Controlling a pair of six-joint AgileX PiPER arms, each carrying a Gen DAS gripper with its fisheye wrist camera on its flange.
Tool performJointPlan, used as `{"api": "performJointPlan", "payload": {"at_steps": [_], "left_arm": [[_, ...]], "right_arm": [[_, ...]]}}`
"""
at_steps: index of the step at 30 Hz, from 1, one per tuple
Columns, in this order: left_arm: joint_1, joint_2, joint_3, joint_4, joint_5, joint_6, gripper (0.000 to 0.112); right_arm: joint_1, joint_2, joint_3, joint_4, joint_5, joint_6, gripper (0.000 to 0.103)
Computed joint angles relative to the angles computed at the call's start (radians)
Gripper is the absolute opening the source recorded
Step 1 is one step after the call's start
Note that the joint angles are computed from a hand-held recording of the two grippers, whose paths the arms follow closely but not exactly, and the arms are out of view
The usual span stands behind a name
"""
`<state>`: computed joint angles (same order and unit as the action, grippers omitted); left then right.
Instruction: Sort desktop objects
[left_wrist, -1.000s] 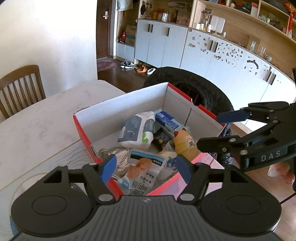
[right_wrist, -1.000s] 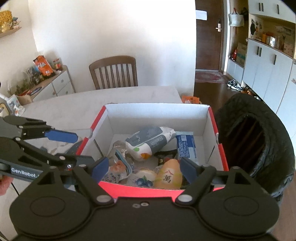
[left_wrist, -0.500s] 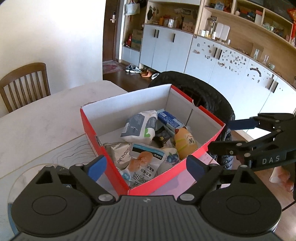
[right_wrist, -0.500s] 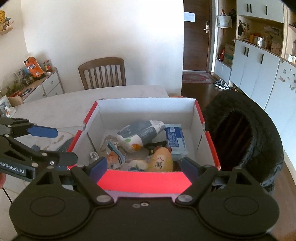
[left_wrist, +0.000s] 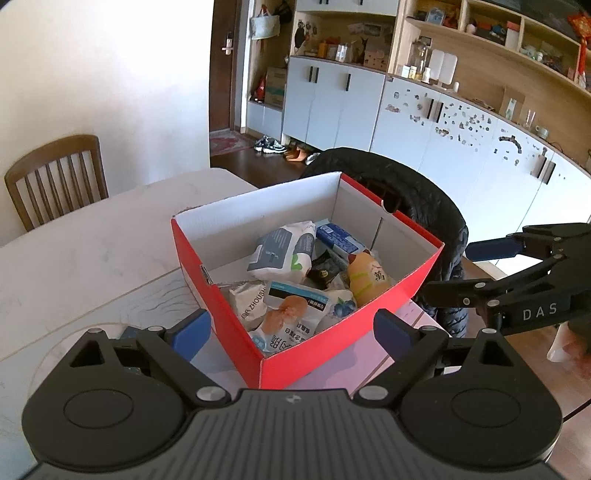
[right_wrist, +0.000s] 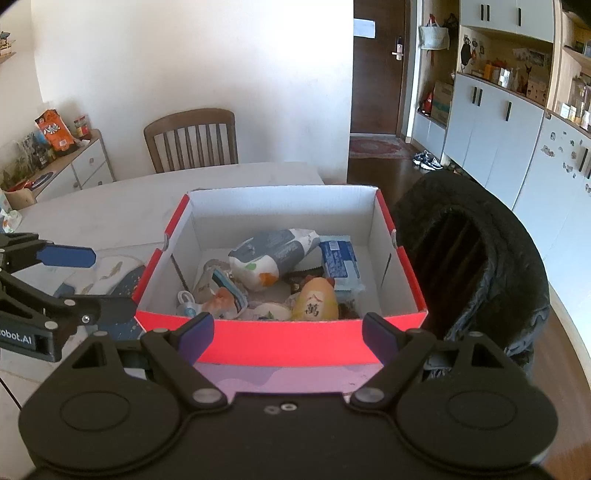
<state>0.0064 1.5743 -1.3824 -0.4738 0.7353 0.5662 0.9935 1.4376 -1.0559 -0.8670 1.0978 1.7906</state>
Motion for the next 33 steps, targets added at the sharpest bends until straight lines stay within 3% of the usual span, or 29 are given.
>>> {"api": "performJointPlan", "payload": {"at_steps": [12,33], "left_arm": [[0.007,-0.014,0.020,-0.018,0.016,0.051,0.095],[0.052,-0.012,0.015,-0.077,0.042,0.147,0.095]], "right_arm": [[0.034,0.021,-0.033,0.010,0.051,0.008,0.087],[0.039,0.044,-0.059,0.020,0.061,0.004,0.087]]}}
